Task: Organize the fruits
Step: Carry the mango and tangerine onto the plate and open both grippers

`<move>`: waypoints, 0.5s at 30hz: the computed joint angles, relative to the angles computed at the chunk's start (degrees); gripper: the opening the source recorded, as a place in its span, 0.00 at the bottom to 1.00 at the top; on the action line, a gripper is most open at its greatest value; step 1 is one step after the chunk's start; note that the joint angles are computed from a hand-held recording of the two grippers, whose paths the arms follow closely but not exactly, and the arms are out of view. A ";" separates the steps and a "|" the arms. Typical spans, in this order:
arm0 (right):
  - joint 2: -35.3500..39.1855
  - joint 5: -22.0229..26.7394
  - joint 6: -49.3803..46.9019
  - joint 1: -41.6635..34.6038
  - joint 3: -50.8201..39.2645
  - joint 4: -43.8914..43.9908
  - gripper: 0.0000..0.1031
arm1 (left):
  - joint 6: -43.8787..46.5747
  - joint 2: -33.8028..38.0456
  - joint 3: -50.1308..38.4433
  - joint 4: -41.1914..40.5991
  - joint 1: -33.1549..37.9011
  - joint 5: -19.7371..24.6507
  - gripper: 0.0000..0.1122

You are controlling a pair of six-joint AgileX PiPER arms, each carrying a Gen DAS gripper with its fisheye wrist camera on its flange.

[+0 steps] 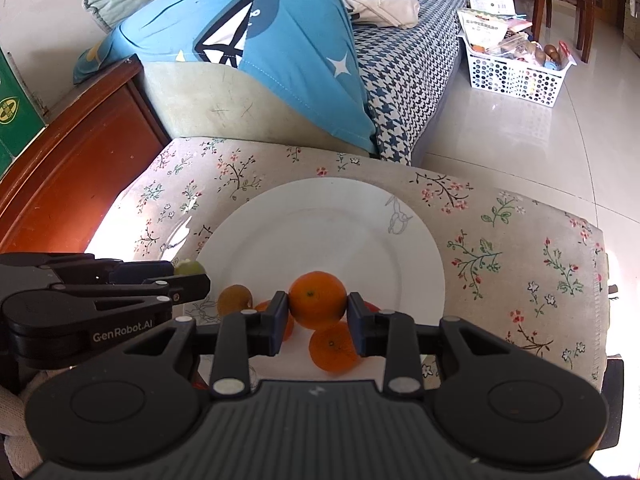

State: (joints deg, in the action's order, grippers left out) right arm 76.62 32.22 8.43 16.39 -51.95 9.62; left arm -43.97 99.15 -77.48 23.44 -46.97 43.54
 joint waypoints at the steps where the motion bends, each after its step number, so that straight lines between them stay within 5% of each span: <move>1: 0.03 -0.07 0.20 -0.24 -0.01 0.16 0.33 | -0.30 0.14 -0.26 0.31 -0.31 0.06 0.29; 10: -0.82 0.61 0.97 -0.04 -0.27 -0.12 0.34 | -1.57 0.64 -2.64 2.83 -2.31 4.19 0.50; 12: -1.02 0.77 1.28 0.16 -0.28 -0.56 0.37 | -2.09 0.63 -3.23 3.23 -2.80 5.45 0.63; 15: -1.06 1.16 0.61 0.15 -0.46 0.00 0.37 | -2.38 0.12 -3.24 4.02 -3.45 6.88 0.64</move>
